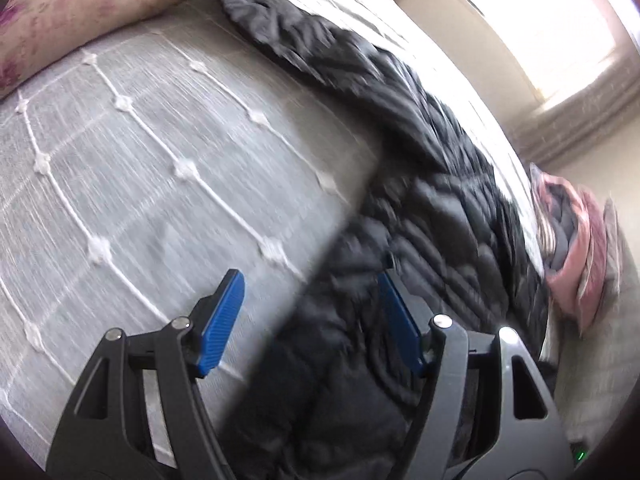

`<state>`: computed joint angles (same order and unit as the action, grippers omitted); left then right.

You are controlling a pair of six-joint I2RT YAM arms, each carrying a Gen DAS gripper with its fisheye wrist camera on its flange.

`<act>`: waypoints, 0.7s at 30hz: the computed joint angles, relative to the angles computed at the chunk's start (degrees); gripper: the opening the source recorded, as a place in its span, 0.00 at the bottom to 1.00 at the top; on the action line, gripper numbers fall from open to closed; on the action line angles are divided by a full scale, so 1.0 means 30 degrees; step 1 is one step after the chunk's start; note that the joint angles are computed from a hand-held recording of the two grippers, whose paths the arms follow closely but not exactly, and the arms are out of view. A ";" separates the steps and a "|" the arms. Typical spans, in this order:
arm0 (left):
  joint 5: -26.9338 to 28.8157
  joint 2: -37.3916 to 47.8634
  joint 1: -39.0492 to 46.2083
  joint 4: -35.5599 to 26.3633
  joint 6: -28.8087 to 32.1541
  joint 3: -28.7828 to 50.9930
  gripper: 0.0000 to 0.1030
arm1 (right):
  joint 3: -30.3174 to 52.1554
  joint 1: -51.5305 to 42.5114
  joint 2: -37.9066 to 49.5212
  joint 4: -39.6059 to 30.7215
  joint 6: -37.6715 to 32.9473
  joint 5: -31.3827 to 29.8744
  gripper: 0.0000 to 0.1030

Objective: Fold large clothes

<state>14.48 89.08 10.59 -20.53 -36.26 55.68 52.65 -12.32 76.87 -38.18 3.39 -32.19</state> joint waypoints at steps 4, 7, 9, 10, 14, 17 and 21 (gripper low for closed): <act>0.0122 0.2201 0.1473 -0.0421 0.0294 0.2647 0.68 | 0.0235 -0.0491 -0.0063 -0.0016 -0.1375 0.1371 0.83; -0.0704 0.4556 0.2304 -0.1087 0.0120 0.5576 0.68 | 0.0138 -0.0323 -0.0379 0.0313 -0.1993 0.2969 0.83; -0.1967 0.6137 0.2681 -0.1757 0.0380 0.7750 0.68 | -0.0119 -0.0189 -0.0923 0.0774 -0.2440 0.4177 0.83; -0.2435 0.6792 0.2855 -0.1931 0.0409 0.8671 0.68 | -0.0178 -0.0161 -0.1087 0.0878 -0.2629 0.4453 0.83; -0.3596 0.9864 0.3650 -0.3136 -0.0020 1.2770 0.68 | -0.0013 -0.0680 -0.0627 0.0430 -0.3129 0.3528 0.83; -0.3630 1.1670 0.3993 -0.3469 -0.0622 1.5029 0.68 | -0.0021 -0.0731 -0.0330 0.0365 -0.3016 0.3139 0.83; -0.4665 1.2973 0.3585 -0.3790 -0.1830 1.6822 0.68 | -0.0248 -0.0382 -0.0053 0.0635 -0.2633 0.3330 0.83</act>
<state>0.48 128.00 21.35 -31.90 -41.75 106.14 51.91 -13.47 76.71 -36.27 -4.50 -22.20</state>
